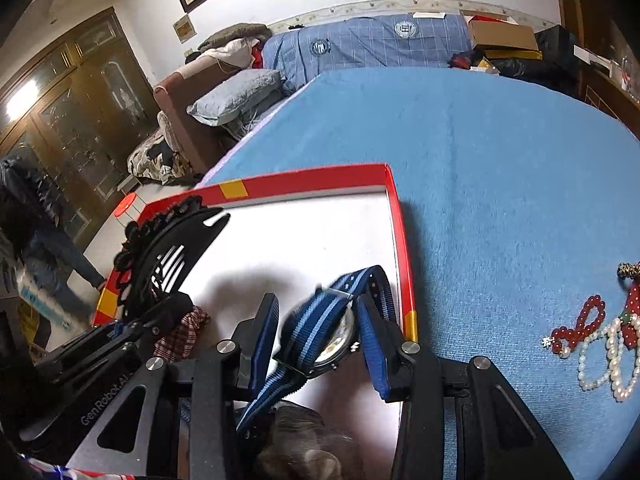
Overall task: Organize jewelry
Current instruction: 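Open both tools to drop the claw clips and watch into the tray, then move both open tools back to the jewelry pile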
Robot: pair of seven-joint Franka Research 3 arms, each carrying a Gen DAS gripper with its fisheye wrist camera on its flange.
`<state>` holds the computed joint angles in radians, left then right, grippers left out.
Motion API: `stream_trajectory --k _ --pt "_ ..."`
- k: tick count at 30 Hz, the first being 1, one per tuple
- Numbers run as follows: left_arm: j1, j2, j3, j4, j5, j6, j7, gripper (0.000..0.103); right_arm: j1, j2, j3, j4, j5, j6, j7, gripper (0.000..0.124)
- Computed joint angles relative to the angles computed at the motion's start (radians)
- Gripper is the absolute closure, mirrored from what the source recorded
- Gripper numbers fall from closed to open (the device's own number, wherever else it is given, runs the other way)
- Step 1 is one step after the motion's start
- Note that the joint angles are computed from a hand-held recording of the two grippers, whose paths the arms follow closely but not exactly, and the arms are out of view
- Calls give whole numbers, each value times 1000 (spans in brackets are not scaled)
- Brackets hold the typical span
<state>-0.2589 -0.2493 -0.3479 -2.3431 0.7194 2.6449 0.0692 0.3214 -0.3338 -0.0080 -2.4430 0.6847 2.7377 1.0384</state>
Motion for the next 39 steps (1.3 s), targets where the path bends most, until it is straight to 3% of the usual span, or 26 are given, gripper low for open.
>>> stream_trajectory --k 4,9,16,29,39 --pt "7 -9 -1 -17 14 27 -21 84 16 -27 -16 -10 38 14 -38 79" --pt "29 -32 -23 -31 79 42 -79 66 22 -72 -28 -29 57 9 -52 79" --pt "28 -42 -26 -40 94 49 -94 65 10 -130 -59 -60 90 -17 -69 79" --pt "1 -23 -36 5 124 -37 -99 61 -36 -171 -82 -82 85 -78 -80 77" --pt "-37 -15 -62 51 186 -119 -103 54 -49 -234 -78 -137 53 -55 -94 75"
